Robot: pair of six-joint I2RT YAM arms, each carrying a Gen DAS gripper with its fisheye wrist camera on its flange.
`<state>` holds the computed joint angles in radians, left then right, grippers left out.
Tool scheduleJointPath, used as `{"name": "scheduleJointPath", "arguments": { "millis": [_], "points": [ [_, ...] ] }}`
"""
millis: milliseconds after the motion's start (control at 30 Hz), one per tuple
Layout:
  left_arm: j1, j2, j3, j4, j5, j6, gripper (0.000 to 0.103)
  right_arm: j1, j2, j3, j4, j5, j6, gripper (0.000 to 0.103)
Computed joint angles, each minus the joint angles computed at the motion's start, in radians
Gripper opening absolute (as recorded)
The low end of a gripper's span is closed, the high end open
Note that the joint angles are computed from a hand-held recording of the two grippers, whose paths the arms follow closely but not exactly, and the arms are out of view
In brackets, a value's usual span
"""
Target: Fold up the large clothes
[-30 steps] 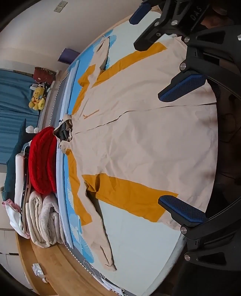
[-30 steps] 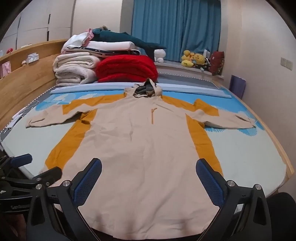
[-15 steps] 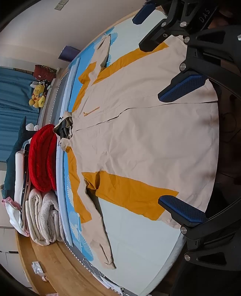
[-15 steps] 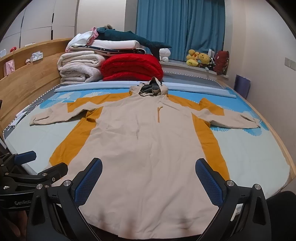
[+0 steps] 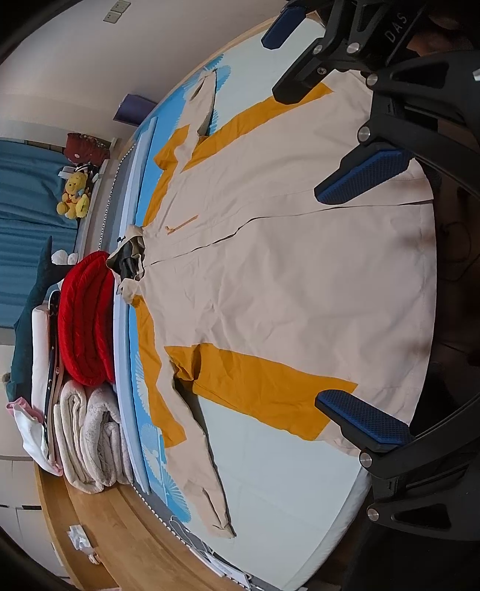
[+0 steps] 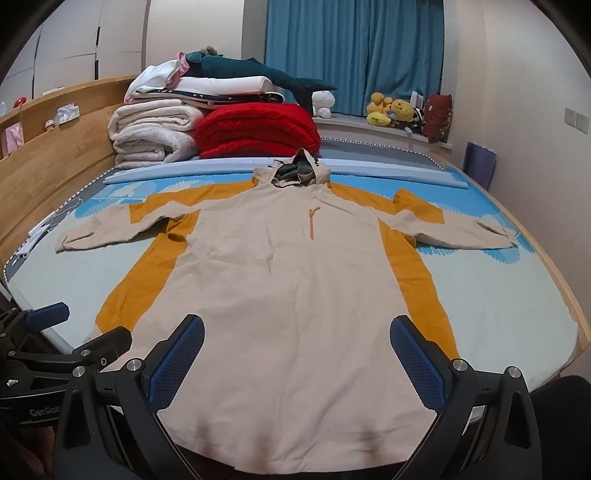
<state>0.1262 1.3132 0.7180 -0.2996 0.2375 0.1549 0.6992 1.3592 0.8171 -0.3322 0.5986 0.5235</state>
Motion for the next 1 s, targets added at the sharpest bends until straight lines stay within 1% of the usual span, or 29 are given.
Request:
{"name": "scheduleJointPath", "arguments": {
  "millis": [567,1000],
  "points": [
    [-0.011,-0.001,-0.004,0.005,-0.006,-0.008,0.099,0.001,0.026,0.001,-0.008,0.010,0.027,0.100],
    [-0.013,0.000,-0.002,0.004,-0.008,-0.008,0.099,-0.003,0.030,0.003,-0.002,0.006,0.021,0.100]
  ]
}}
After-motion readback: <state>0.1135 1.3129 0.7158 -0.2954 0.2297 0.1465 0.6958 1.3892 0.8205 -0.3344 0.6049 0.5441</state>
